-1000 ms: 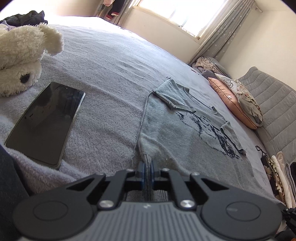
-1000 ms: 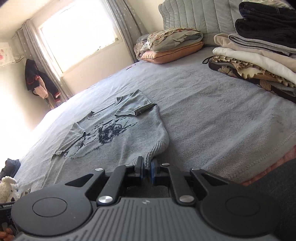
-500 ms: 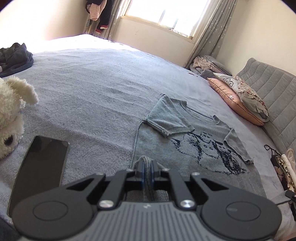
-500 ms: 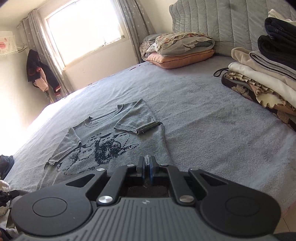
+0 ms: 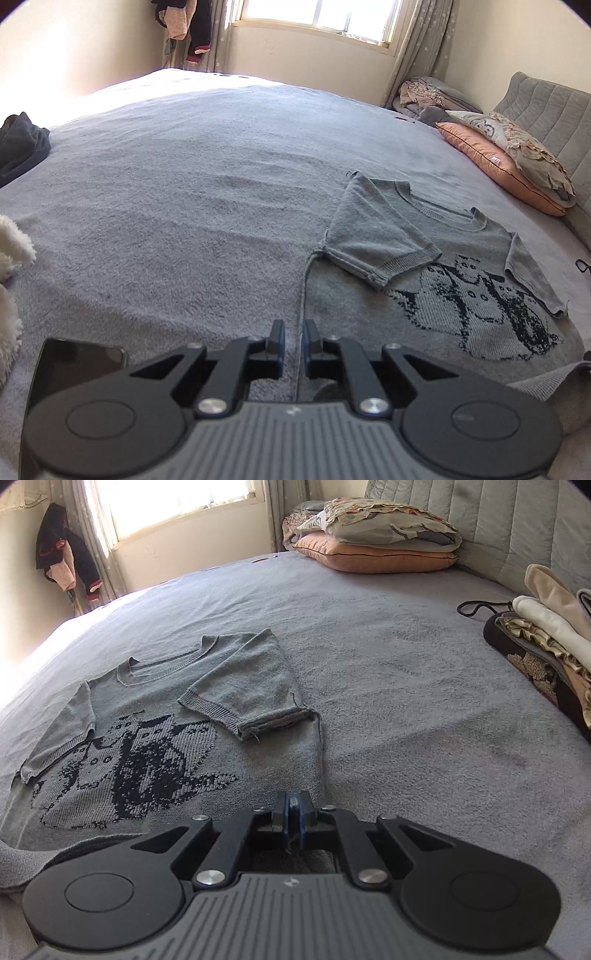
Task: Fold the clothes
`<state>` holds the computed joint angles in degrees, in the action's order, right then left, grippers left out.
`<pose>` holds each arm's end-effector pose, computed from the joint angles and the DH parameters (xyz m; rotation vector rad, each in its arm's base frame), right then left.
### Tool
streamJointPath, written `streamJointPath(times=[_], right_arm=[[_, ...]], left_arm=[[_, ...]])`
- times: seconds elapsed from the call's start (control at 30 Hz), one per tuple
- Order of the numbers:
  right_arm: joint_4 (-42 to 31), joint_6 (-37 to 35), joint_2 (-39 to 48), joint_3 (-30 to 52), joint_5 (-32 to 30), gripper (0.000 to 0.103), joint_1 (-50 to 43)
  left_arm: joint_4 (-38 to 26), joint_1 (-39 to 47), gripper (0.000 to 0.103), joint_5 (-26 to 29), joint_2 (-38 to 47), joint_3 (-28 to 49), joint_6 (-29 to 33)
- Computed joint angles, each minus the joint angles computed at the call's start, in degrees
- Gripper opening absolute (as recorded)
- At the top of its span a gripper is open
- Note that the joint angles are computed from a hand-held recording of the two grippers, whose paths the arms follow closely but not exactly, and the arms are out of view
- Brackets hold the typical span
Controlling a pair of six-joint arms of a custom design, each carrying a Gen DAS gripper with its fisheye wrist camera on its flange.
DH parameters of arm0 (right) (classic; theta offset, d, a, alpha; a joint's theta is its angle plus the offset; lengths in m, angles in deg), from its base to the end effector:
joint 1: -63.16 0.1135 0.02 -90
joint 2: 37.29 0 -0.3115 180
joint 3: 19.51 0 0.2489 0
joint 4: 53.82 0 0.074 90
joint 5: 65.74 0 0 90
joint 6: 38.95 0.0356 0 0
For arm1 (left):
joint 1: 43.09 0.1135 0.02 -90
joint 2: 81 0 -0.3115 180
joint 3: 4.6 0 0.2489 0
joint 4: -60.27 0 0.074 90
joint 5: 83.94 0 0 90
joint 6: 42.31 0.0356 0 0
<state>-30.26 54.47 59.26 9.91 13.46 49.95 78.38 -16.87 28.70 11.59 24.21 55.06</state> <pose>0.2266 -0.0463 0.1185 0.2421 2.3056 0.1334 0.2023 0.0843 0.1250 -0.1908 2.2898 -0.1693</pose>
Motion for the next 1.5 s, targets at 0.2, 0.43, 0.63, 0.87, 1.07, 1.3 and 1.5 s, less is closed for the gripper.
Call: streamJointPath(times=[0.2,0.43,0.63,0.87,1.07,1.3,1.5], right_arm=[[1.7,1.1,-1.5,-0.6,1.4,0.007,1.0],[3.7,-0.6,-7.1,-4.1,-0.5,0.011,-5.1],[-5.5,-8.1,-8.2,-1.7,-6.6,0.037,-9.4],[-9.2,-18.3,-6.0,1.2,-5.6,0.041,-3.6],[-11.6,-27.1,-0.7,5.0,-0.4,0.04,3.2],[-13.0,-27.6,1.2,7.3,0.0,0.007,3.2],[-3.0,-23.0,-1.8,4.1,2.5,0.006,2.7]], left_arm=[[0.1,1.8,0.033,3.5,-7.2,-5.1,8.7],[-1.5,6.4,0.04,8.2,-13.8,-6.9,21.0],[-6.2,5.3,0.04,9.5,-13.1,-6.4,35.9],[-12.5,5.1,0.043,13.5,-11.0,-4.0,48.7],[-10.3,0.8,0.043,10.9,-6.5,-3.8,56.4],[-16.6,1.2,0.043,13.4,-3.3,1.4,62.7],[-12.2,3.5,0.043,13.7,-3.4,3.2,50.6]])
